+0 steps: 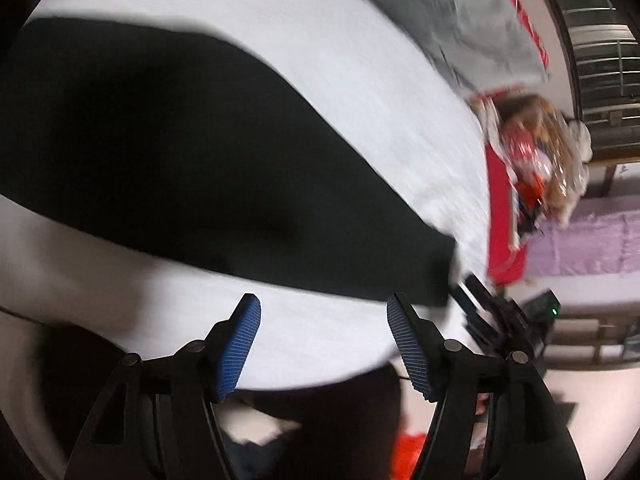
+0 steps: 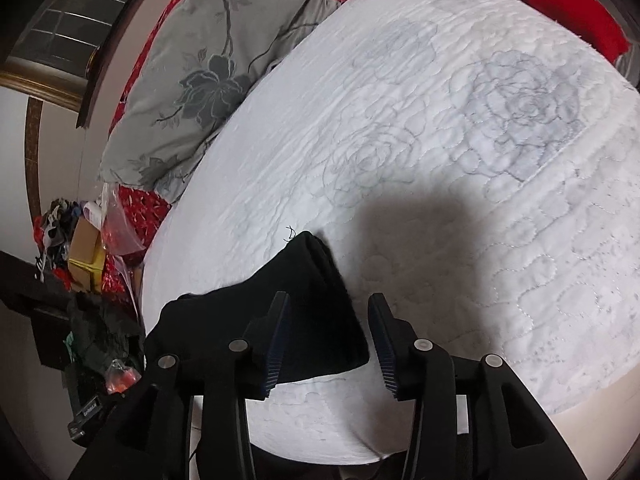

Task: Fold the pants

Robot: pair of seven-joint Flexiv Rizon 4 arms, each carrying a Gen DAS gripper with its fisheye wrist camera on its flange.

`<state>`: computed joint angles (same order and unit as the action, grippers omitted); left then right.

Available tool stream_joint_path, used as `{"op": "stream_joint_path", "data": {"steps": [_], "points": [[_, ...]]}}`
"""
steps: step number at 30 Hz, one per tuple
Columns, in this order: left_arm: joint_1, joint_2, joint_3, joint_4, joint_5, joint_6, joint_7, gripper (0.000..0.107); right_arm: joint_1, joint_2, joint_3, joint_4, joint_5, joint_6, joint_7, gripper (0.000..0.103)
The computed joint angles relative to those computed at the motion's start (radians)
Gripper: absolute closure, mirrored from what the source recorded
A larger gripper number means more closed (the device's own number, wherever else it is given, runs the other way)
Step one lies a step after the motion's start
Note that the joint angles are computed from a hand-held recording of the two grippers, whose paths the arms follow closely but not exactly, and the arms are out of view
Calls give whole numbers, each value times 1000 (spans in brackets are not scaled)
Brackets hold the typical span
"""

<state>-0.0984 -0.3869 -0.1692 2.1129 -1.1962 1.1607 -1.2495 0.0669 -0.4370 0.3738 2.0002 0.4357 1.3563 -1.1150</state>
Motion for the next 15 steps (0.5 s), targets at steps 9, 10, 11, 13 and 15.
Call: {"op": "stream_joint_path", "data": {"steps": [9, 10, 11, 13, 15], "points": [[-50, -187, -103, -163, -151, 33, -37, 42, -93, -41, 71, -58, 110, -44, -148, 54], [-50, -196, -112, -170, -172, 34, -31, 42, -93, -44, 71, -64, 119, -50, -159, 54], [-52, -206, -122, -170, -205, 41, -6, 42, -96, -49, 72, -72, 129, -57, -174, 54], [-67, -216, -131, -160, -270, 60, 42, 42, -99, -61, 70, -89, 149, -65, -195, 54], [-85, -237, -124, -176, -285, 65, 53, 42, -107, -77, 74, -109, 176, -75, -216, 54]]}}
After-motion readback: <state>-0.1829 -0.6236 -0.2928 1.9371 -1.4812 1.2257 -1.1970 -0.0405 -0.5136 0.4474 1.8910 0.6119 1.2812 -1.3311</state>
